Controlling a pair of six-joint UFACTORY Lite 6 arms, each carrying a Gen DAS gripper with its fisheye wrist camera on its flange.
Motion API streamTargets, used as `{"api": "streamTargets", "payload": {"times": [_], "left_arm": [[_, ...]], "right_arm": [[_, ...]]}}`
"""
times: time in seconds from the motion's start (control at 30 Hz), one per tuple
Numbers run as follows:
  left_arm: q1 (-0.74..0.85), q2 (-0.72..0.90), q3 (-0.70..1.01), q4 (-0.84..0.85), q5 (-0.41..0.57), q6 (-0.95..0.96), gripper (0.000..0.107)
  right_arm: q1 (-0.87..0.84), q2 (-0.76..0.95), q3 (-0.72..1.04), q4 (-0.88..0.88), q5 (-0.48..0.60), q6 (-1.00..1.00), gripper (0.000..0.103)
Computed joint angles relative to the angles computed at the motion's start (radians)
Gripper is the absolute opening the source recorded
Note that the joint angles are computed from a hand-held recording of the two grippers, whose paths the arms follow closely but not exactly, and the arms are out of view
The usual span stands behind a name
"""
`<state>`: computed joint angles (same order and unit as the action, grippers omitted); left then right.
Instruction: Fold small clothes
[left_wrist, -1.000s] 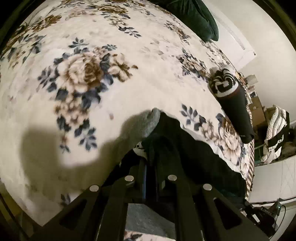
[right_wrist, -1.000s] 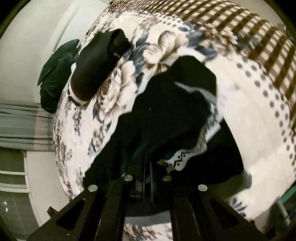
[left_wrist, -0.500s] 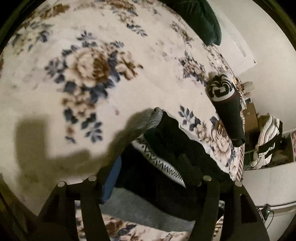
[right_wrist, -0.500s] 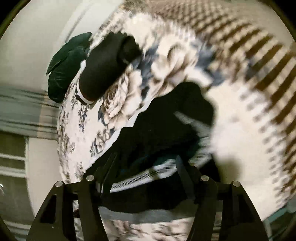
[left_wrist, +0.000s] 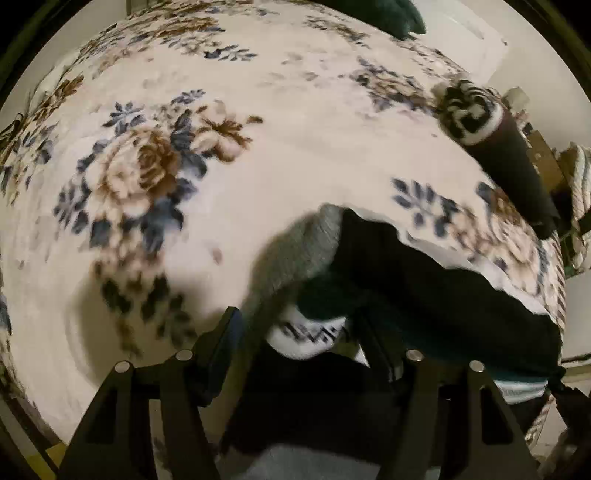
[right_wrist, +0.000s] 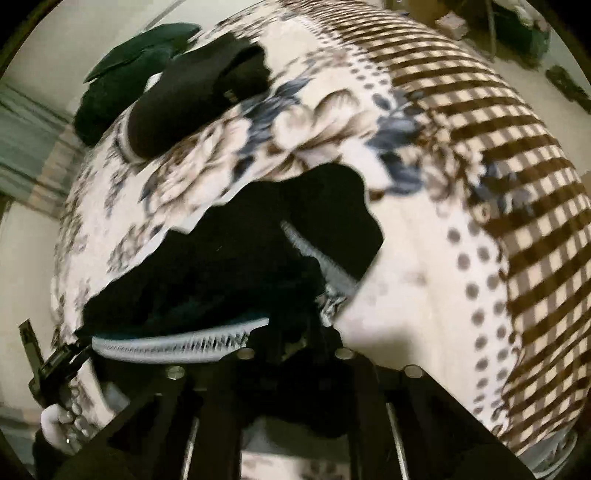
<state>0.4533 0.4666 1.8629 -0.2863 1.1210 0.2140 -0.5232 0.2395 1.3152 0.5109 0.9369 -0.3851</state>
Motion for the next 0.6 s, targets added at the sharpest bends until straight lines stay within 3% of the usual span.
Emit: {"api": "streamTargets", "payload": {"times": [0.07, 0.27, 0.33, 0.4, 0.43, 0.53, 0.57, 0.6], "left_arm": [[0.007, 0.066, 0.060, -0.012, 0.014, -0.011, 0.070], [0.033, 0.037, 0.086, -0.021, 0.079, -0.050, 0.070], [0.031, -0.039, 0.043, -0.024, 0.086, -0.056, 0.069], [0.025, -0.124, 0.005, -0.042, 0.110, -0.054, 0.069], [0.010, -0.182, -0.019, -0.042, 0.126, -0.054, 0.069], [-0.065, -0.280, -0.049, -0.005, 0.167, -0.082, 0.076], [-0.105, -0.308, -0.063, 0.004, 0.185, -0.092, 0.089], [-0.144, -0.326, -0.078, 0.013, 0.195, -0.101, 0.094]], "right_arm": [[0.004, 0.030, 0.020, -0.010, -0.018, 0.049, 0.008], [0.031, 0.124, 0.113, -0.050, 0.002, 0.145, 0.009], [0.003, 0.142, 0.151, -0.025, 0.069, 0.155, 0.022], [-0.054, 0.073, 0.103, 0.011, 0.116, 0.148, 0.069], [-0.082, 0.021, 0.054, 0.041, 0.122, 0.127, 0.076], [-0.196, -0.197, -0.186, 0.117, 0.177, 0.065, 0.077], [-0.232, -0.269, -0.291, 0.152, 0.180, 0.038, 0.078], [-0.282, -0.326, -0.395, 0.178, 0.225, 0.024, 0.078]]}}
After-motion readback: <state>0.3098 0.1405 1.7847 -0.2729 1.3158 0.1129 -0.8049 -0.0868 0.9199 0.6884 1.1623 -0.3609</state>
